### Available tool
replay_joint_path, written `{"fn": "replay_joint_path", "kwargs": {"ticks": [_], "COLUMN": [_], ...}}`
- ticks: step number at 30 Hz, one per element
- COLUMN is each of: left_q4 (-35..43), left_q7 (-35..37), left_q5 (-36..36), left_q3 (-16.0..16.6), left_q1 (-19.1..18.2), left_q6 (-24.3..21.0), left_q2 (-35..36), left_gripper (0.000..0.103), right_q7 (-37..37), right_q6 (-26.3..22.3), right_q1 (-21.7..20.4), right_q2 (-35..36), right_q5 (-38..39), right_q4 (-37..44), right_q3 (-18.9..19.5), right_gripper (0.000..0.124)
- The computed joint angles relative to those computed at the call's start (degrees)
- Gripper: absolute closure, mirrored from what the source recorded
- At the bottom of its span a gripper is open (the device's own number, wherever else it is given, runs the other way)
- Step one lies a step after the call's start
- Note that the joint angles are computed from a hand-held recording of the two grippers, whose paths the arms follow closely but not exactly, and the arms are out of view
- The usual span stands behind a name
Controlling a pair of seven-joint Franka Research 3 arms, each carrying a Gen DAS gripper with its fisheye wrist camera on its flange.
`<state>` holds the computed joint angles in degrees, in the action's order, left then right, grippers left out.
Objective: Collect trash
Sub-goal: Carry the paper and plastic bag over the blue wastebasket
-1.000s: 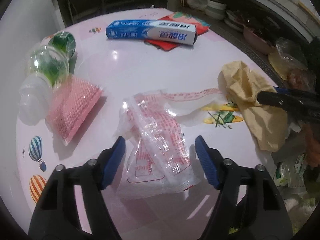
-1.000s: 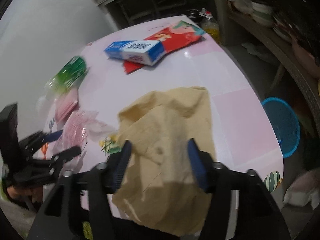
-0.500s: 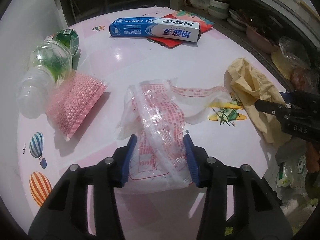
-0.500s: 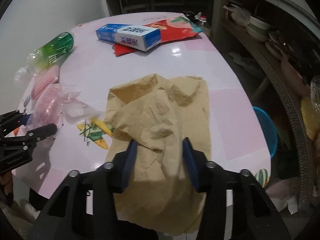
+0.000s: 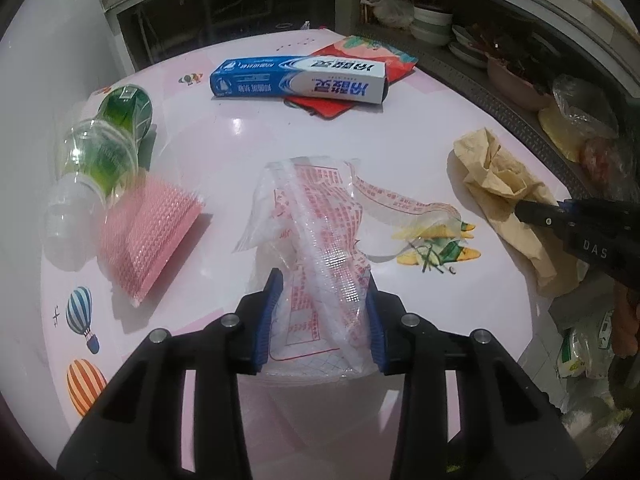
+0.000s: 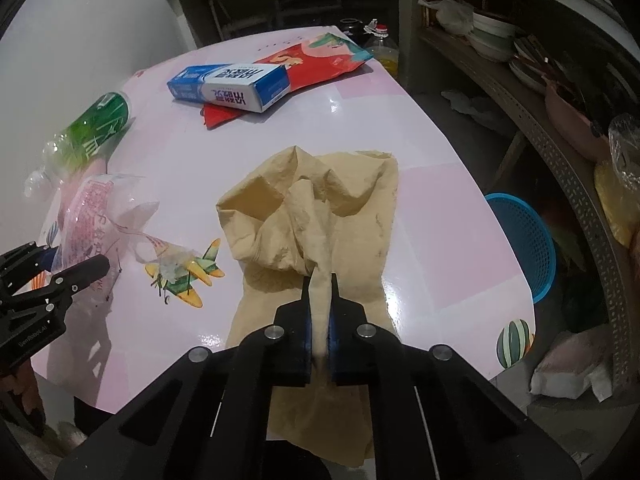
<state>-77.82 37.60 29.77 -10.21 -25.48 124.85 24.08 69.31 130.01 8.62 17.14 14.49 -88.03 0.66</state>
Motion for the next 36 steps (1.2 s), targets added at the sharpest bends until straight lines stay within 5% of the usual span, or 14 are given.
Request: {"fn": "replay_joint_path", "kwargs": {"ticks": [28,36], "left_q4": [10.0,25.8], "left_q7": [1.7,9.0], "left_q5": [3.8,2.5], "left_q3": [1.7,2.6], "left_q1": [-3.2,-4.8], "left_q6": [-4.1,-6.1], "left_q2": [4.5,13.1], "left_gripper": [0.067,0.068], "right_q7": [1.0,5.7], "right_q6": [5.2,9.2], "right_q1": [-1.4,-3.3], "right_q2": [-1.1,-0.1], "right_q5": [2.6,1.3], "right_q4": [1.2,3.7], "right_q3": [-0.2,-2.7], "right_gripper": [0.119,0.119]}}
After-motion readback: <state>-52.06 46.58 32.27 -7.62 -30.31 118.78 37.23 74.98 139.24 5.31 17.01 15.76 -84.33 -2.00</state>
